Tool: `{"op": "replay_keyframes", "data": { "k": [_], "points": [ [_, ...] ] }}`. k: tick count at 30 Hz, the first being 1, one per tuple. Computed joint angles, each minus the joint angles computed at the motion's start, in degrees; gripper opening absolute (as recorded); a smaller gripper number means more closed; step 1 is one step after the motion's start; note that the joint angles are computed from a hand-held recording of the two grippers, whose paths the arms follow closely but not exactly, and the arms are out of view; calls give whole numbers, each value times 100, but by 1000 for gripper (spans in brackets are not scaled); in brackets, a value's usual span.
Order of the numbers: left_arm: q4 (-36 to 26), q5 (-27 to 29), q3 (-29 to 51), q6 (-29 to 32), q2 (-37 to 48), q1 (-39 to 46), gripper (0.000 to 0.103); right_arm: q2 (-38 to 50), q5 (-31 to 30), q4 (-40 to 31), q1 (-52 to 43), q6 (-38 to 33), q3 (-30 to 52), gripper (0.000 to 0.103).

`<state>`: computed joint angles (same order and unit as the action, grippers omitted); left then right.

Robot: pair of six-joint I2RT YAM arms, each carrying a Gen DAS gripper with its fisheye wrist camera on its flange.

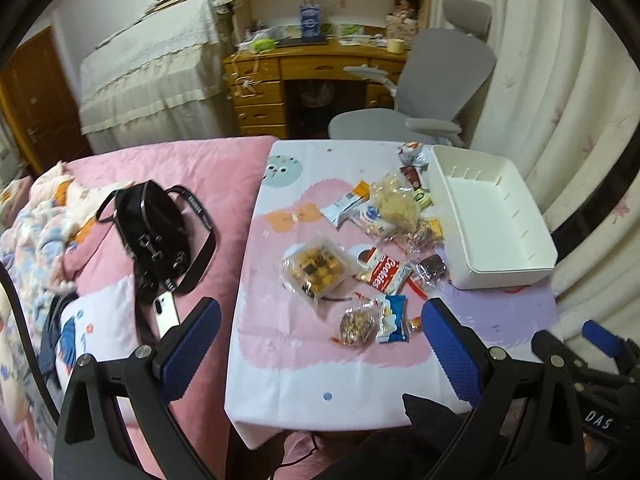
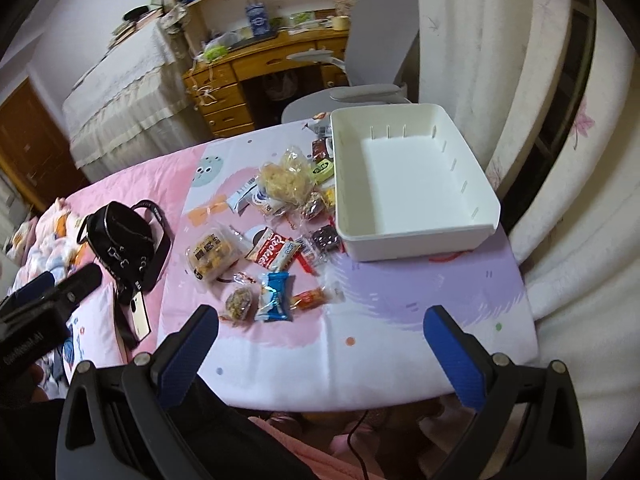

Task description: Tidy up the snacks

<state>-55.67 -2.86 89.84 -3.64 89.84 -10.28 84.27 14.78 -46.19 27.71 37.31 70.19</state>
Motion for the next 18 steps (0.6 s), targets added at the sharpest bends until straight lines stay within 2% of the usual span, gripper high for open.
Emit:
{"op": "replay_keyframes", "data": {
  "k": [4, 7, 10, 14, 18],
  "points": [
    [40, 583, 144, 825, 179, 478, 100, 255, 522, -190, 538, 893, 246, 103],
    [181, 877, 142, 1372, 257, 719, 100, 492, 754, -309, 846, 1601, 394, 103],
    [237, 1399, 203, 1923, 388, 1020, 100, 826, 897, -457, 1156, 2191, 616, 103],
    [11, 2022, 447, 2494, 723, 1292, 100, 1228, 1138, -697, 1544, 2762, 944, 103],
    [-183, 2289, 576, 2899, 1029, 1380, 100, 1611, 1396, -983, 1884, 3079, 1287, 103]
  ]
}}
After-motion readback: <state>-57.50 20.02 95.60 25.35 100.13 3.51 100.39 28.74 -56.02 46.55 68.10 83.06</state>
